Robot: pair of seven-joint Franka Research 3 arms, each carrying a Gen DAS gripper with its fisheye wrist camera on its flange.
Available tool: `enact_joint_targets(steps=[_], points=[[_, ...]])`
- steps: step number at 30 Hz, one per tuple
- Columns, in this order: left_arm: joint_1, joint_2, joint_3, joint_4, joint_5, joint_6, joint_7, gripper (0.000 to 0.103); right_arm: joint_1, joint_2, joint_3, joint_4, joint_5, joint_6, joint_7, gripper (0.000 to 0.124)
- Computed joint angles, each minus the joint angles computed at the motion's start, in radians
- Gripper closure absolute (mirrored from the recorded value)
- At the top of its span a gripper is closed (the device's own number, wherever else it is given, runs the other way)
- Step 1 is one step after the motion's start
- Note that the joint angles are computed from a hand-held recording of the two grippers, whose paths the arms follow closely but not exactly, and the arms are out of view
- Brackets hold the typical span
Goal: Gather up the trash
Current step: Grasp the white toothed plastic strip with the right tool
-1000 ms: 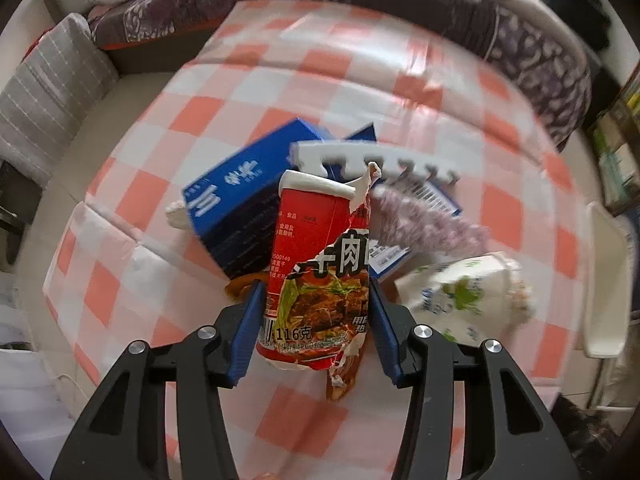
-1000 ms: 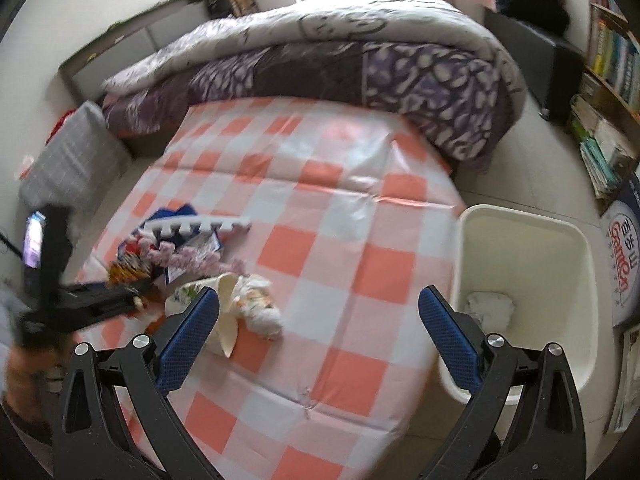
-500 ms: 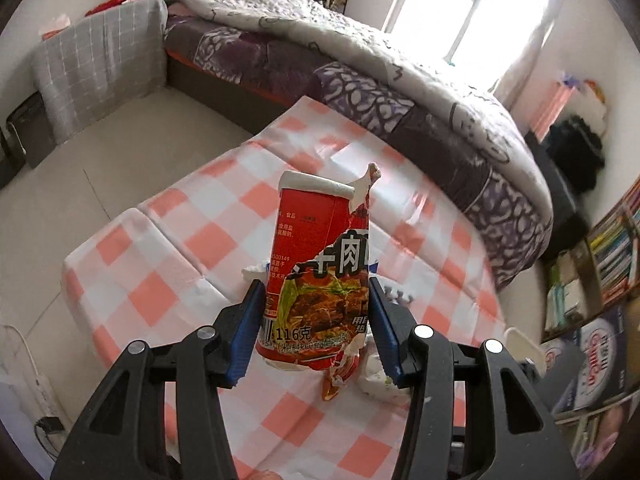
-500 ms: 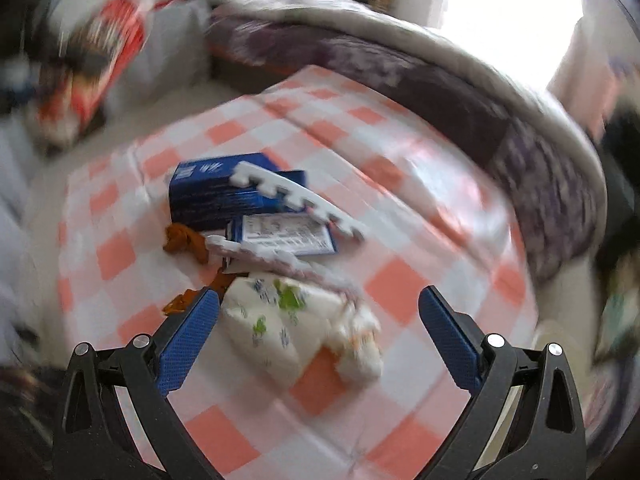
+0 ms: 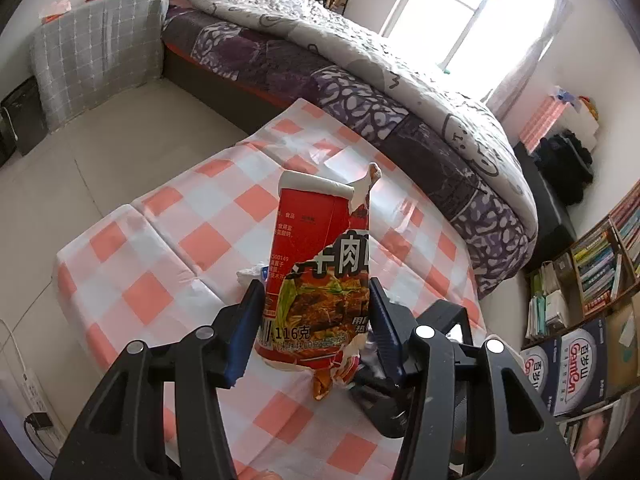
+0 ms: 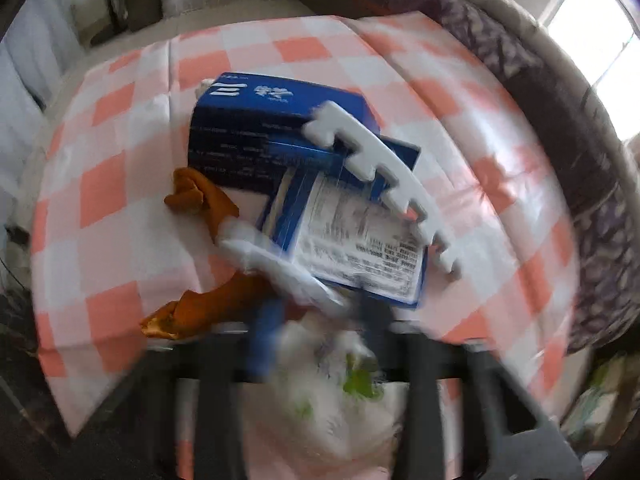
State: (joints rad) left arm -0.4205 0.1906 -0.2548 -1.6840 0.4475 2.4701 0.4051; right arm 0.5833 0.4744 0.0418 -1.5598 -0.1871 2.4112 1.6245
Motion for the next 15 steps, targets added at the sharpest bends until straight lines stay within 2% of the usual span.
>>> enact_joint_targets(steps=[1,2,7,15], points=[[0.001,-0.003,0.001,-0.004,0.000,0.003,-0.004,0.051,-0.002,-0.019,-0.005,-0.031,0.003,0.040,0.024,0.113],[0.002,-0.006,0.002,-0.009,0.000,0.007,-0.007,0.051,-0.006,-0.035,-0.005,-0.055,0.012,0.067,0.040,0.114],[0.000,-0.012,0.004,-0.020,0.023,0.024,-0.032,0.051,-0.014,-0.130,-0.012,-0.159,0.019,0.208,0.150,0.114],[-0.015,-0.015,0.010,-0.019,0.108,0.033,-0.092,0.051,0.008,-0.257,-0.056,-0.264,-0.178,0.354,0.437,0.114]])
